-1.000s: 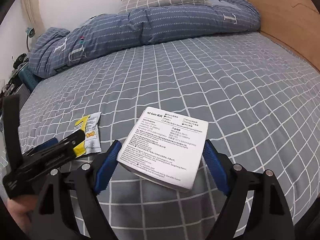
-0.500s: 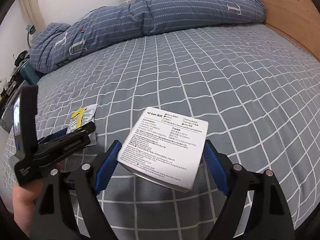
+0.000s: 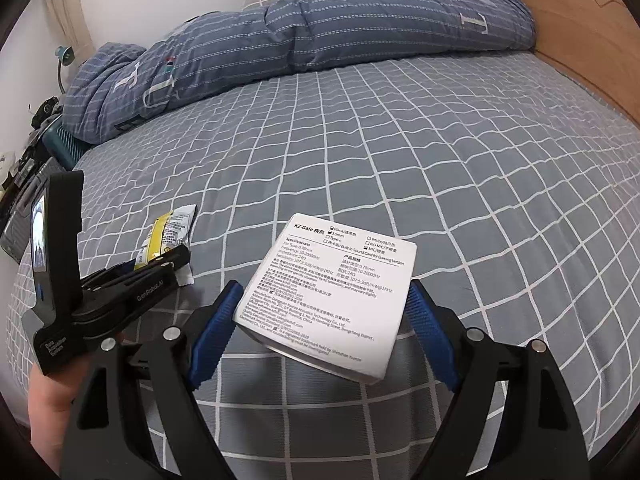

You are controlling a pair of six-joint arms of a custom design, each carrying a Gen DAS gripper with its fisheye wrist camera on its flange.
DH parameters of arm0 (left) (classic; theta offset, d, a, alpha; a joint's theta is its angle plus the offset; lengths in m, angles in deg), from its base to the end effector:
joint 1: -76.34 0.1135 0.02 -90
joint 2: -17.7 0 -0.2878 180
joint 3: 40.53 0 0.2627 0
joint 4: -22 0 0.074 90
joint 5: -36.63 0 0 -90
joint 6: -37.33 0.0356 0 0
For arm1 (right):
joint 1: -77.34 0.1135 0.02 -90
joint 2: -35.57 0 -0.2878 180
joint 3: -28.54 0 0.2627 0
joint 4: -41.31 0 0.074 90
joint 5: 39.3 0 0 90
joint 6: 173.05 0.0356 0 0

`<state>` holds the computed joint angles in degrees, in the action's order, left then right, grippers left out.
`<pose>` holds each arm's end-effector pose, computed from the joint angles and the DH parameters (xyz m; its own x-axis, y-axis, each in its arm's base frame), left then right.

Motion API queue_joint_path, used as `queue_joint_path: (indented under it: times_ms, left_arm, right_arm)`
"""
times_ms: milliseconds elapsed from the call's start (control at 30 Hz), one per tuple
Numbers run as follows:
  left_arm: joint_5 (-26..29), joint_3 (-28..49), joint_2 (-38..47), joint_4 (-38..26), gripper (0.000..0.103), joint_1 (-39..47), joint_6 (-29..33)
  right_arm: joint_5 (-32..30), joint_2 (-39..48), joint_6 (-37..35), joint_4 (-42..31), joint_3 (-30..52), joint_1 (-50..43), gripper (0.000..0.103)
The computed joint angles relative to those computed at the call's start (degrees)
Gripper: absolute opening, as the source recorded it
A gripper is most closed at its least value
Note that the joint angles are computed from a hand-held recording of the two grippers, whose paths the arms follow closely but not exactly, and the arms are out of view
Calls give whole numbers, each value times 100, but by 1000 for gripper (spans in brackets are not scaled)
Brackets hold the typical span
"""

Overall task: Collect trash
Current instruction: 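Carry the yellow wrapper and white box with both tools over the bin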

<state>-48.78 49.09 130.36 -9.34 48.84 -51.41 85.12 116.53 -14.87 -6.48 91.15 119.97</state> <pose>0.3858 -0.2040 0.1873 -0.7098 0.3942 -0.5837 0.5173 0.8542 -0.0522 0.2093 0.1653 0.2205 -0.6126 0.4770 -0.6303 0.4795 0.8582 0.1834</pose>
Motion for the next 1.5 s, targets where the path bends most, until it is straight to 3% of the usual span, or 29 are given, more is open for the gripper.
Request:
queue_joint_path:
  times_ms: [567, 933, 1500]
  left_arm:
    - [244, -312, -591, -150, 38, 139, 40]
    - [630, -372, -1151, -618, 37, 663, 218]
    - [1235, -887, -2085, -976, 37, 1760, 1007]
  right_arm:
    - [317, -6, 160, -729, 614, 287, 79]
    - [764, 391, 285, -1450, 1437, 689, 79]
    - [1085, 1395, 59, -1948, 2918, 1241, 79]
